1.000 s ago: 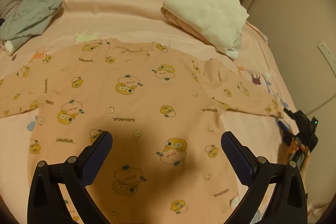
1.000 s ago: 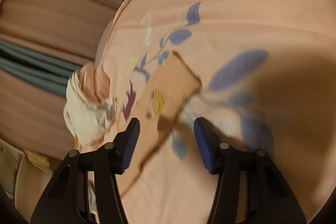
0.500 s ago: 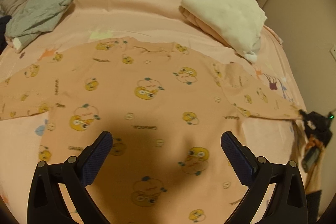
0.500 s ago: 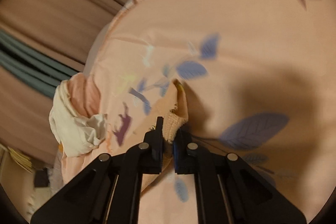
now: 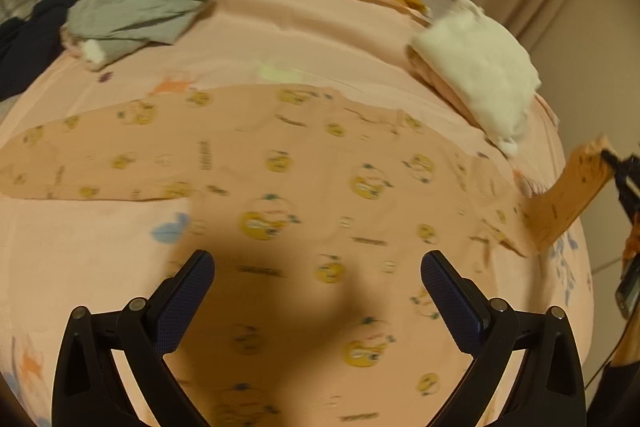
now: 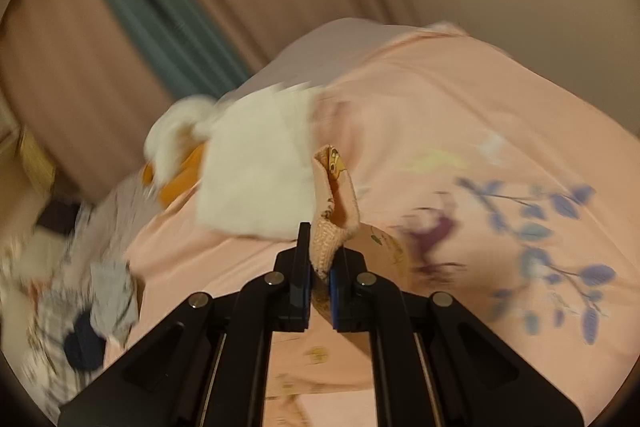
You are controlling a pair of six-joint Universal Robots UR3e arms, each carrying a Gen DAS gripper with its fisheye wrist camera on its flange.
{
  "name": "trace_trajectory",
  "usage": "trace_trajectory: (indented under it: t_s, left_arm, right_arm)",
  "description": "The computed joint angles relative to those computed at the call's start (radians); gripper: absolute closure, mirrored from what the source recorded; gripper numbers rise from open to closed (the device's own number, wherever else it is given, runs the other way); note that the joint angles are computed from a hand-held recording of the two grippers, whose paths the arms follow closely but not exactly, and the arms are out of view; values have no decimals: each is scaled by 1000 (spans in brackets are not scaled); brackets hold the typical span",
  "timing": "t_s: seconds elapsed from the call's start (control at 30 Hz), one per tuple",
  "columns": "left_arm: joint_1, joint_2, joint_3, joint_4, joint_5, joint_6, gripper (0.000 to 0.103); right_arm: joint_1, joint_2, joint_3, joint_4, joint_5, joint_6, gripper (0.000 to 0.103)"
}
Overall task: Fold small clothes
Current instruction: 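Grasp the peach shirt's sleeve cuff with the right tool and lift it, then lay the sleeve across the shirt front and open the right tool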
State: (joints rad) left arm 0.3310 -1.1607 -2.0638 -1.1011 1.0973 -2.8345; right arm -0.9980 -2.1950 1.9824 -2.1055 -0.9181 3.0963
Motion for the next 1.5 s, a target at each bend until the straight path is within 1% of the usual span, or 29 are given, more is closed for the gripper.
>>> trace_trajectory:
  t_s: [0.1, 0.17, 0.2, 0.27, 0.37, 0.4, 0.47, 0.57, 0.77, 0.87, 0.93, 1.0, 1.03, 1.07, 1.1, 1.13, 1.17, 1.2, 1.23, 1.27, 1.3, 1.33, 1.37, 1.4, 1.43, 1.47, 1.5]
  left_arm:
    - [102, 27, 1, -65, -34, 62, 1]
    - [166, 33, 4, -97, -51, 100, 1]
    - [190, 35, 4, -108, -57, 116, 1]
    - [247, 37, 7, -133, -73, 151, 1]
    - [328, 18, 16, -149, -94, 185, 1]
    - [349, 15, 19, -156, -98, 193, 1]
    - [398, -3, 26, -160, -107, 207, 1]
    - [447, -21, 30, -152, -108, 215, 1]
    - [533, -66, 36, -147, -108, 235, 1]
    - [547, -81, 37, -142, -102, 242, 1]
    - [543, -92, 42, -138, -101, 239, 1]
    - [542, -95, 45, -137, -111, 240, 1]
    - [538, -99, 49, -136, -119, 240, 1]
    - [531, -106, 55, -135, -127, 238, 1]
    - [517, -115, 64, -133, -135, 233, 1]
    - [504, -127, 75, -134, -147, 230, 1]
    - [491, -140, 86, -137, -161, 230, 1]
    - [472, -155, 96, -130, -178, 225, 1]
    - [454, -169, 106, -124, -190, 219, 1]
    - [428, -189, 119, -117, -211, 212, 1]
    - [407, -205, 130, -114, -234, 210, 1]
    - [387, -220, 137, -108, -252, 205, 1]
    - [353, -252, 153, -96, -278, 193, 1]
    - [332, -272, 161, -92, -293, 188, 1]
    - [304, -300, 174, -79, -304, 171, 4]
    - [273, -332, 184, -55, -311, 149, 9]
    - [240, -370, 198, -34, -317, 128, 14]
  right_arm:
    - [314, 178, -86, -186, -169, 128, 96]
    - [524, 303, -164, -271, -325, 205, 96]
    - [628, 376, -218, -301, -407, 241, 96]
    - [794, 508, -317, -344, -521, 293, 96]
    - [1000, 685, -456, -377, -660, 324, 96]
    - [1045, 738, -502, -377, -689, 327, 96]
    - [1139, 856, -604, -373, -732, 335, 96]
    - [1264, 1043, -790, -322, -771, 334, 96]
    - [1410, 1311, -1044, -228, -825, 312, 96]
    - [1444, 1409, -1124, -181, -814, 299, 95]
    - [1450, 1456, -1170, -121, -793, 283, 94]
    - [1451, 1496, -1225, -49, -760, 264, 89]
    - [1444, 1491, -1210, -39, -726, 250, 80]
    - [1434, 1463, -1154, -72, -683, 236, 73]
    - [1416, 1409, -1055, -141, -633, 223, 72]
    - [1395, 1344, -951, -210, -594, 215, 68]
    - [1372, 1280, -846, -283, -562, 214, 59]
    - [1341, 1211, -741, -351, -522, 219, 55]
    - [1297, 1134, -636, -407, -467, 225, 47]
    - [1258, 1070, -532, -479, -419, 231, 47]
    - [1202, 993, -427, -528, -377, 235, 47]
    - [1177, 952, -354, -577, -375, 240, 47]
    - [1152, 918, -310, -581, -393, 238, 50]
    - [1124, 886, -269, -572, -428, 235, 56]
    - [1095, 862, -234, -560, -448, 234, 73]
    - [1063, 841, -197, -548, -453, 237, 82]
    - [1026, 817, -153, -546, -459, 243, 83]
